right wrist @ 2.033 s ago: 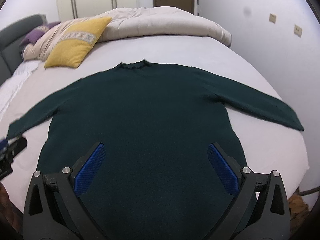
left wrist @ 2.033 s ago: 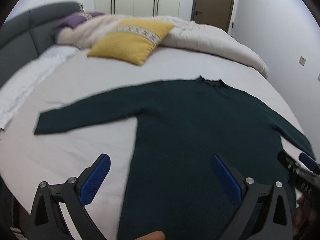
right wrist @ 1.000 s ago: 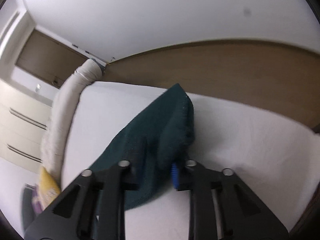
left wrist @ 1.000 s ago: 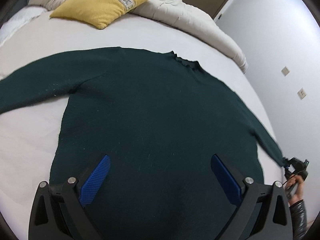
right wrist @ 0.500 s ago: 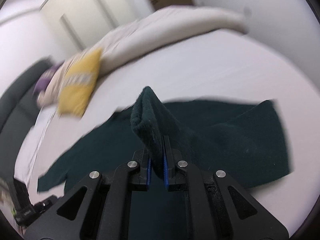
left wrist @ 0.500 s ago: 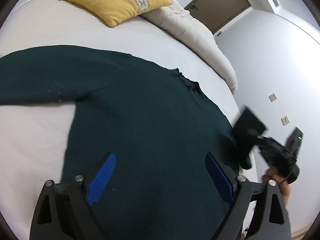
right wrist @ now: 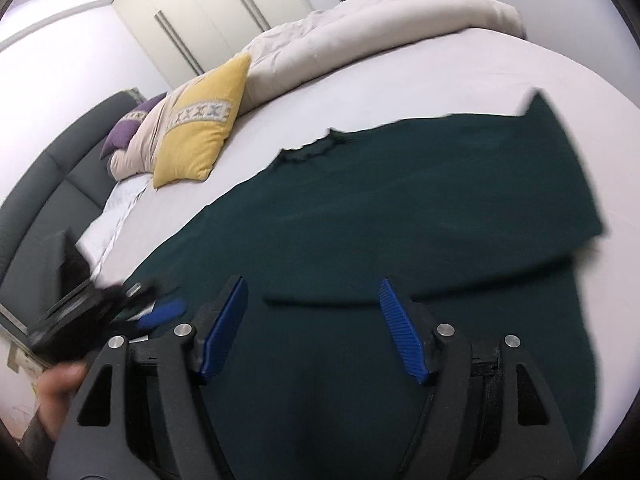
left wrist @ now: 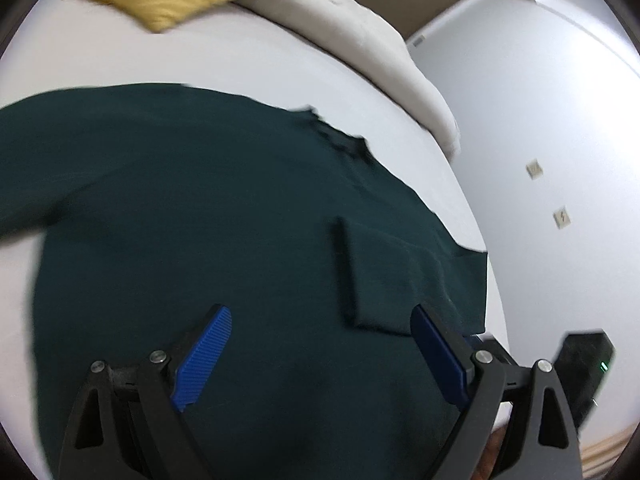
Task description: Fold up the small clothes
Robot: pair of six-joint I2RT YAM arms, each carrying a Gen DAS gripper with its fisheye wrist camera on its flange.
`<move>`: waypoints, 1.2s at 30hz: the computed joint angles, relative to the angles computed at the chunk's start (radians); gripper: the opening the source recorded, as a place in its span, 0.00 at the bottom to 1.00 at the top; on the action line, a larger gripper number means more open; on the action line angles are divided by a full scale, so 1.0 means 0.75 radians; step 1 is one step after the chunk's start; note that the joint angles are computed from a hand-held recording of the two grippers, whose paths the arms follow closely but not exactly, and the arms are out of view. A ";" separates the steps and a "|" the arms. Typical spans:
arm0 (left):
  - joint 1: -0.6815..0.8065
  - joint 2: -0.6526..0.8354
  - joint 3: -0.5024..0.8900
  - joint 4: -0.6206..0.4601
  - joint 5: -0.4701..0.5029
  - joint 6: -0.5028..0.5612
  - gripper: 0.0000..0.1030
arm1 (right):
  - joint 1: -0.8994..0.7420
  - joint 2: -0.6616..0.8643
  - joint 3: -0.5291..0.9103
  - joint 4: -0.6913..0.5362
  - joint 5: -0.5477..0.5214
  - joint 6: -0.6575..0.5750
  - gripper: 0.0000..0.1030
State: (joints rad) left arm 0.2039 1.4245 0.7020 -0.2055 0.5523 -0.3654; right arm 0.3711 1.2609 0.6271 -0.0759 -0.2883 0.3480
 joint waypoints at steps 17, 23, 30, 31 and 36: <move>-0.276 0.346 0.359 -0.007 -0.287 0.006 0.09 | -0.938 0.026 0.052 -0.158 -0.386 -0.330 0.65; -0.122 0.215 0.304 0.050 -0.286 0.058 0.09 | -0.937 0.273 0.284 -0.189 -0.343 -0.331 0.65; 0.037 0.363 0.314 0.093 -0.238 0.094 0.09 | -0.801 0.613 0.578 -0.264 -0.237 -0.291 0.65; 0.044 0.386 0.314 0.101 -0.236 0.106 0.09 | -0.789 0.634 0.589 -0.270 -0.226 -0.296 0.65; 0.065 0.423 0.339 0.136 -0.221 0.102 0.09 | -0.775 0.670 0.589 -0.257 -0.208 -0.315 0.65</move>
